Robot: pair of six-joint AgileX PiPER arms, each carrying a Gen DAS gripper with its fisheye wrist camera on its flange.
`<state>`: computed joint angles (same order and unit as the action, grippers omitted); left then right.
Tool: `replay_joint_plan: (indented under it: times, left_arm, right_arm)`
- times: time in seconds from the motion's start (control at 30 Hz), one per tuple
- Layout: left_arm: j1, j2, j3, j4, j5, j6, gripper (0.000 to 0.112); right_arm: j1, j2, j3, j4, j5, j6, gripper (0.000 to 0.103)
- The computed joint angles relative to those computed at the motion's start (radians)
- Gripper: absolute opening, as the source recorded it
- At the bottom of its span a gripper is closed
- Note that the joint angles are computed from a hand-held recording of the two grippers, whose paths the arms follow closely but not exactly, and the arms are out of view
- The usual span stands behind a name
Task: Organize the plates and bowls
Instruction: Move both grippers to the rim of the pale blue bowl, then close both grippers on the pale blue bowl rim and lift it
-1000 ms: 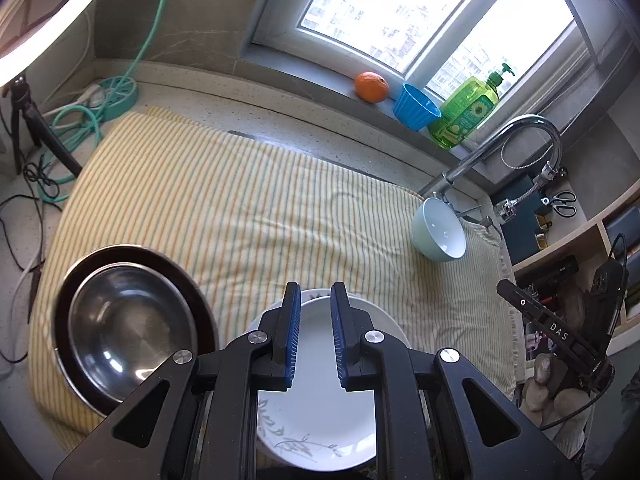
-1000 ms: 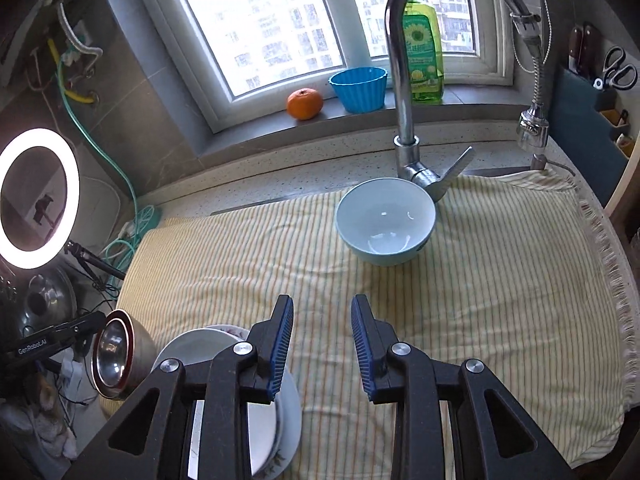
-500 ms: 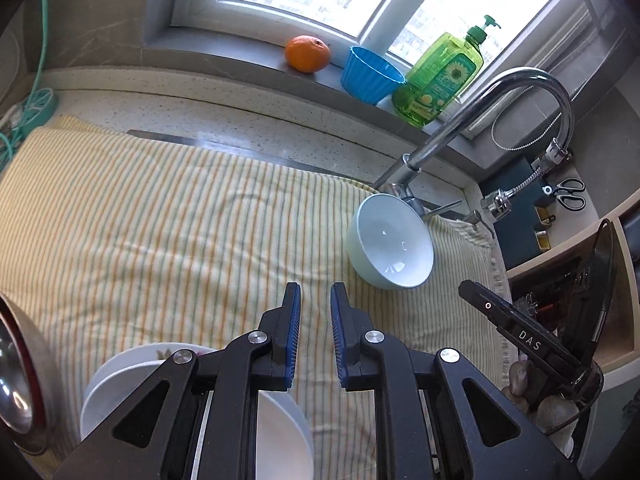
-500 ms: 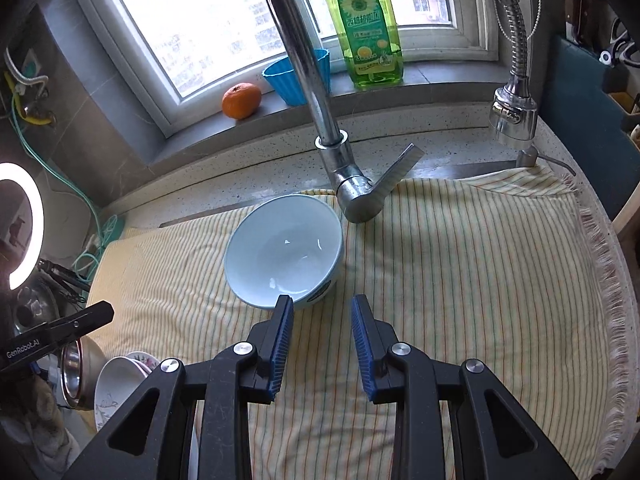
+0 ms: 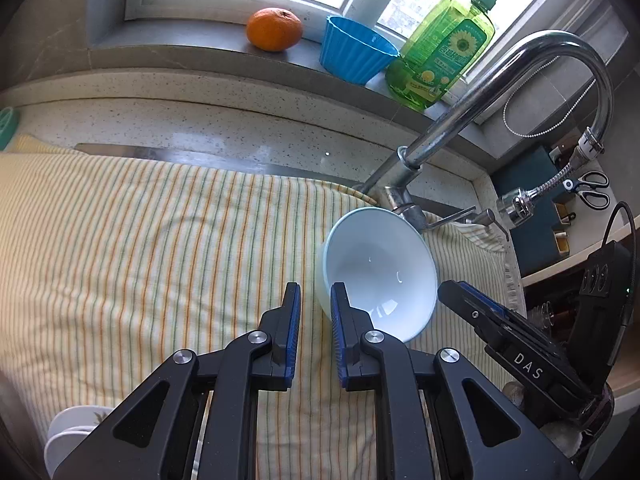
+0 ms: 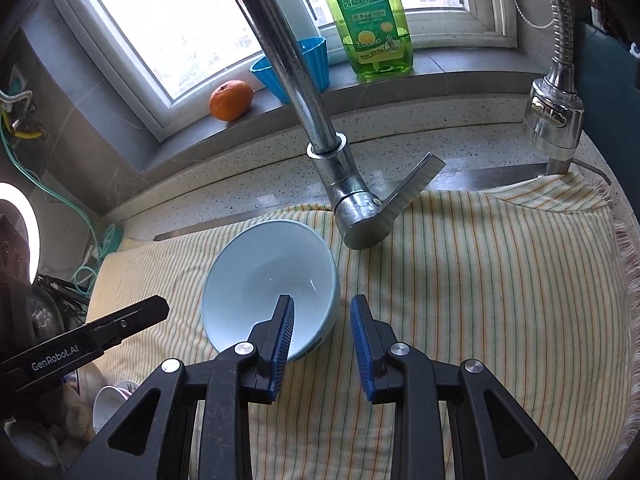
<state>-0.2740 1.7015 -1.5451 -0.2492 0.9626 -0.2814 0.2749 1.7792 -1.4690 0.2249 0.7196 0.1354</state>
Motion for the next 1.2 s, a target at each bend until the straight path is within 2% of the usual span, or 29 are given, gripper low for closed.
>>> replay_joint_plan:
  times: [0.6,0.77,0.97,1.2]
  left_arm:
    - [-0.015,0.114,-0.092,-0.009,0.027,0.006,0.013]
    - [-0.010,0.127,-0.086,-0.014,0.021,0.015,0.013]
    - [-0.007,0.140,-0.095,-0.023,0.018,0.031,0.006]
    - [-0.003,0.121,-0.080,-0.021,0.012,0.029,0.006]
  right_arm:
    - [-0.020,0.082,-0.068,0.029,0.046,-0.038,0.015]
    - [-0.018,0.098,-0.087,0.034,0.062,-0.036,0.012]
    - [-0.009,0.112,-0.114,0.020,0.083,-0.024,0.010]
    - [0.005,0.112,-0.133,-0.007,0.101,0.010,0.010]
